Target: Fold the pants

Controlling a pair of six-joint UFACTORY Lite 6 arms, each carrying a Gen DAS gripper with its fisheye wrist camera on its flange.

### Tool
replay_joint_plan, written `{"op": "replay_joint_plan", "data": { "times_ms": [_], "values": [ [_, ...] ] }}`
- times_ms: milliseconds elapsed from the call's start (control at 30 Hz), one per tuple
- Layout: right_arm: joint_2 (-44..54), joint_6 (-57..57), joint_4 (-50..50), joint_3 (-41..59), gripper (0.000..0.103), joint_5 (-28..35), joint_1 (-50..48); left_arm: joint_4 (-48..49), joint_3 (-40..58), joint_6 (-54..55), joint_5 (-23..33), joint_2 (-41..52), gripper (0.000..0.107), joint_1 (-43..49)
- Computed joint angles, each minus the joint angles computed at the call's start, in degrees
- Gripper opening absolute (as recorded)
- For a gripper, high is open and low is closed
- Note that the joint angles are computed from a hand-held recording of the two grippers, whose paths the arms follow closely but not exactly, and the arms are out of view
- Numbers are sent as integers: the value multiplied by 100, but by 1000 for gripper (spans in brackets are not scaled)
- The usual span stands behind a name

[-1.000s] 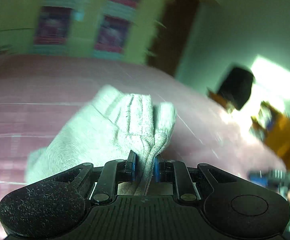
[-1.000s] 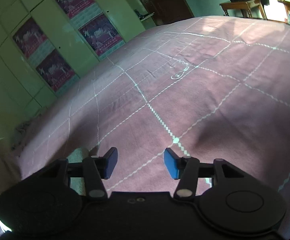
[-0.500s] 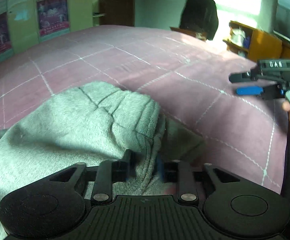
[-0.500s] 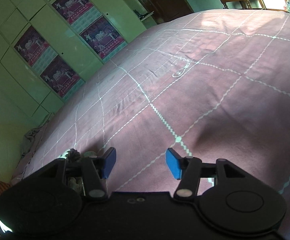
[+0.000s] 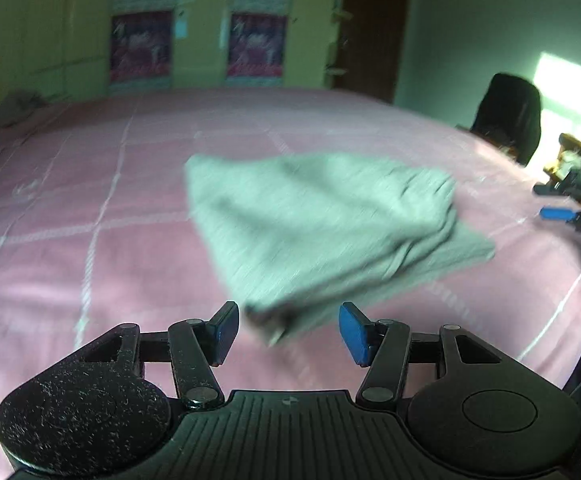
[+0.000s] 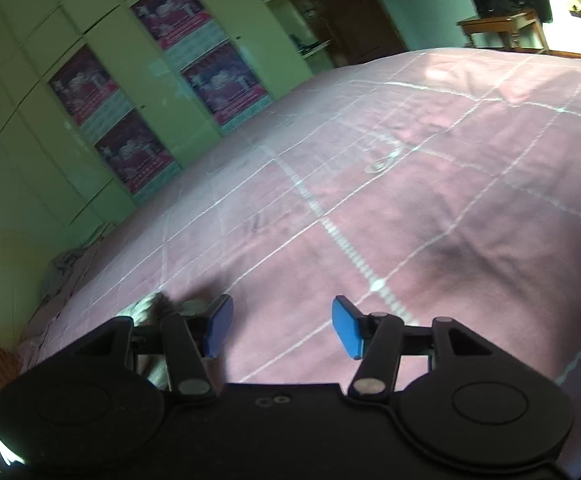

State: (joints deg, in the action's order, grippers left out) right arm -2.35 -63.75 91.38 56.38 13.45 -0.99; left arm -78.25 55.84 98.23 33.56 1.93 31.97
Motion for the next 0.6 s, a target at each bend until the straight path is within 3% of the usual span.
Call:
{"op": "replay_joint_plan", "data": {
  "times_ms": [300, 433, 600],
  "values": [
    [918, 1025, -591, 731, 57, 249, 1477, -987, 795, 68, 22, 1483, 55, -59],
    [1495, 1910, -1042, 1341, 64, 88, 1852, -1533, 837, 739, -183, 1704, 55, -203],
    [2116, 3221, -2067, 1979, 63, -33, 2046, -2097, 560, 1278, -457, 1533, 55, -242]
  ]
}}
